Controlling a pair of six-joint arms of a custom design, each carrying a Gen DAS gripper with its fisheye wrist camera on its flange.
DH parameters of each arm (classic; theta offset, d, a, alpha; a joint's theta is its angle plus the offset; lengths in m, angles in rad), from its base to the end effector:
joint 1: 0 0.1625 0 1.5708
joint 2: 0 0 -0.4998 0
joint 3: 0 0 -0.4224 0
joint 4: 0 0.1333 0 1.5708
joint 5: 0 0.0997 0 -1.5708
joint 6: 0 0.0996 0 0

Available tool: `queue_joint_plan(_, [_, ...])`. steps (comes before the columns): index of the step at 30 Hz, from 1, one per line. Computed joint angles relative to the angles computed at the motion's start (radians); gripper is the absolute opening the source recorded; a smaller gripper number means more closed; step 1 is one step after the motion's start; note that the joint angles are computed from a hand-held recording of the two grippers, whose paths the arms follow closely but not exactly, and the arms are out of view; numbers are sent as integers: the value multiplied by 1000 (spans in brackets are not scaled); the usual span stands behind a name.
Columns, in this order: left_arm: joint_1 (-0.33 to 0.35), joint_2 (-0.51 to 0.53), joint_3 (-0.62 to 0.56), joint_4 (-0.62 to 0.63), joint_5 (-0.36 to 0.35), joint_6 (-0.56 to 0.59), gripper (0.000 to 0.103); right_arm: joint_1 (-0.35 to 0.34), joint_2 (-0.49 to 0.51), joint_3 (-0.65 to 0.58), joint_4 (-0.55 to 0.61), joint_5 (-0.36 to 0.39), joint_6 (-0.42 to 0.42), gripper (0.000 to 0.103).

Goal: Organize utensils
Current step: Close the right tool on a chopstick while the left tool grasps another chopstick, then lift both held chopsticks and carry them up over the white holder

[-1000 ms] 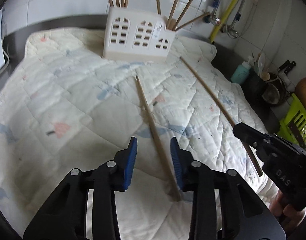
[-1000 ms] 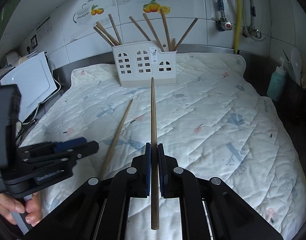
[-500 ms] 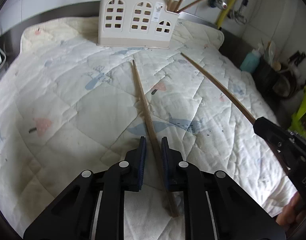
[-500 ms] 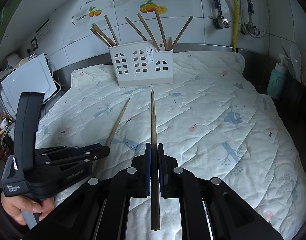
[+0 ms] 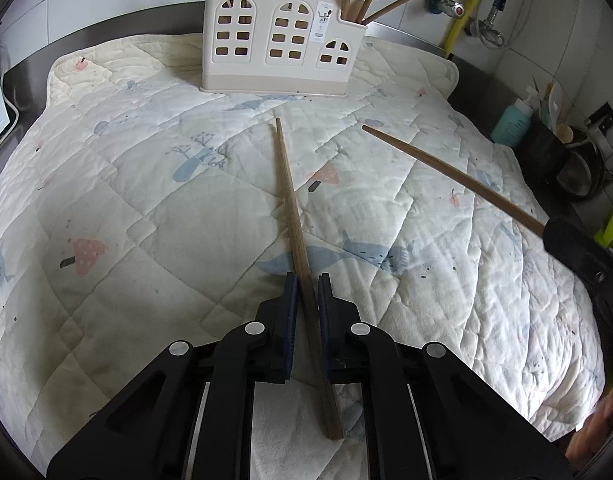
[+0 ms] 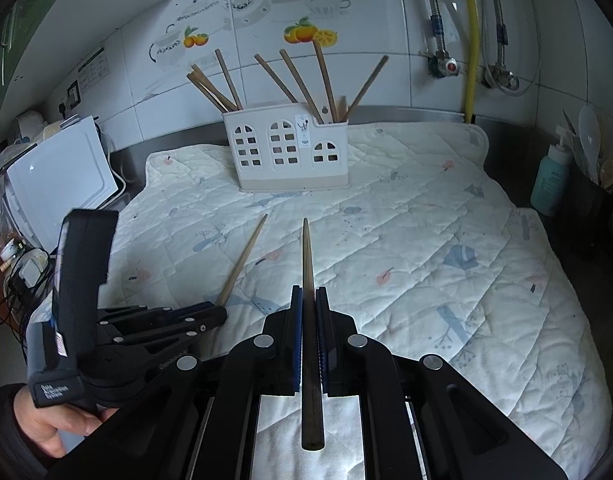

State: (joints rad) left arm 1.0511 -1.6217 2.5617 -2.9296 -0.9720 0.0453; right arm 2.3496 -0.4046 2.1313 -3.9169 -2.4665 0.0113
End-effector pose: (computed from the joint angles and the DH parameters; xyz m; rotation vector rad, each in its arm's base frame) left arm -0.0085 -0.3963 0.2859 0.5537 2.5115 -0.7163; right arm 0.3986 -0.3248 -0.0508 0.5351 -2.2727 1.1083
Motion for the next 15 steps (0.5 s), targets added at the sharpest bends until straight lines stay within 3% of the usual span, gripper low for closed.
queue_joint_plan(5, [15, -12, -20, 36, -28, 5, 5, 15, -17, -14, -1, -9, -46, 6])
queue_joint_plan(15, [49, -72, -70, 55, -120, 133, 5, 17, -74, -31, 15, 21, -103, 6])
